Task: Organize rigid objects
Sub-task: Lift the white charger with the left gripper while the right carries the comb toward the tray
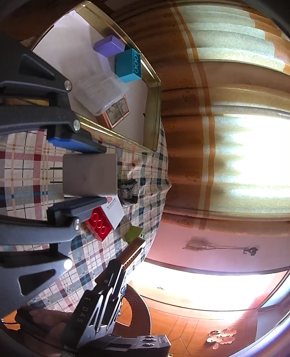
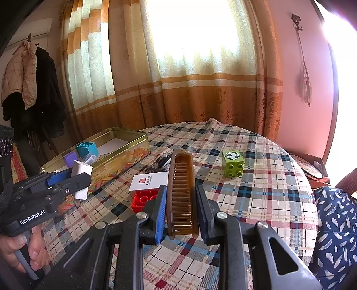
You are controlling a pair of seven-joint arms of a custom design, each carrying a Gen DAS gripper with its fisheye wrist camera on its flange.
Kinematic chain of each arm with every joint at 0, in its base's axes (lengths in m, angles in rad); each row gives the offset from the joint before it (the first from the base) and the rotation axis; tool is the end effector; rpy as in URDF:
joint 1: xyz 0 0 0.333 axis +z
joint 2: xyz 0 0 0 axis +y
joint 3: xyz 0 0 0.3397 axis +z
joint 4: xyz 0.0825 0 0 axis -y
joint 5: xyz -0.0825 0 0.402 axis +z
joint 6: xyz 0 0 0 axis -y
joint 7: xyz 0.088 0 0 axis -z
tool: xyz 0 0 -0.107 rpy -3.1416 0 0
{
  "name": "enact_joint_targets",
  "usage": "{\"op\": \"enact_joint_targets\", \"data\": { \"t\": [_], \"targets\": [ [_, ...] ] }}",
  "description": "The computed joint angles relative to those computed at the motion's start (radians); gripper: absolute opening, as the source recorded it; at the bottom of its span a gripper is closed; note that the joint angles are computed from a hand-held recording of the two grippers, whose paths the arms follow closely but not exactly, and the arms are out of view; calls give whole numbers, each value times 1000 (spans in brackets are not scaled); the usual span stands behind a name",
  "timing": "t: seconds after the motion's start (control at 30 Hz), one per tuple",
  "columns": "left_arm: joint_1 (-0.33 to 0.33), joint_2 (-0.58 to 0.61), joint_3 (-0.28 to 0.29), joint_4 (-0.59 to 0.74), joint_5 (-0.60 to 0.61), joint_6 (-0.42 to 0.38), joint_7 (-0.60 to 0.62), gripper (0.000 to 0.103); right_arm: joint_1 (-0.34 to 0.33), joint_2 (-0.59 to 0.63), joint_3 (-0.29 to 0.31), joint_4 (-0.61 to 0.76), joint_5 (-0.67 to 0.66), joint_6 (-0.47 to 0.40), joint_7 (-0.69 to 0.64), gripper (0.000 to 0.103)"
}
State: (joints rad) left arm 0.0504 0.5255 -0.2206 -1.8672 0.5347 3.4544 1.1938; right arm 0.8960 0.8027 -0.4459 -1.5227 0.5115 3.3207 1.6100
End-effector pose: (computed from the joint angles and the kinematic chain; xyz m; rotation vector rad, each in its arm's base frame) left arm 0.6852 -0.1532 0.3745 -1.3784 1.8780 -1.1647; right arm 0.6800 0.3851 0.3559 -1.6232 1.3796 -0.6942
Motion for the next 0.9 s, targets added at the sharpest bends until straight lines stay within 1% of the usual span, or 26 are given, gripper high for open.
{"op": "enact_joint_targets", "data": {
  "t": [0.07,0.3,0.43,0.7,0.9],
  "targets": [
    [-12,-2,14,-4,-9,10,2,37,0,1,1,0,1,4,-2,27],
    [-24,-5,29,-10,-18,31,1,37,2,1,4,-1,17,17,-23,27],
    [-40,-8,48,-19,-34,54,3,37,-3,-2,14,-4,31,29,-41,27],
    [-73,-14,85,-35,-71,93,14,37,-7,-3,31,-3,72,48,-95,27],
    [-83,-18,97,-48,-91,119,25,37,-4,-1,37,1,107,64,-138,27]
  ]
}}
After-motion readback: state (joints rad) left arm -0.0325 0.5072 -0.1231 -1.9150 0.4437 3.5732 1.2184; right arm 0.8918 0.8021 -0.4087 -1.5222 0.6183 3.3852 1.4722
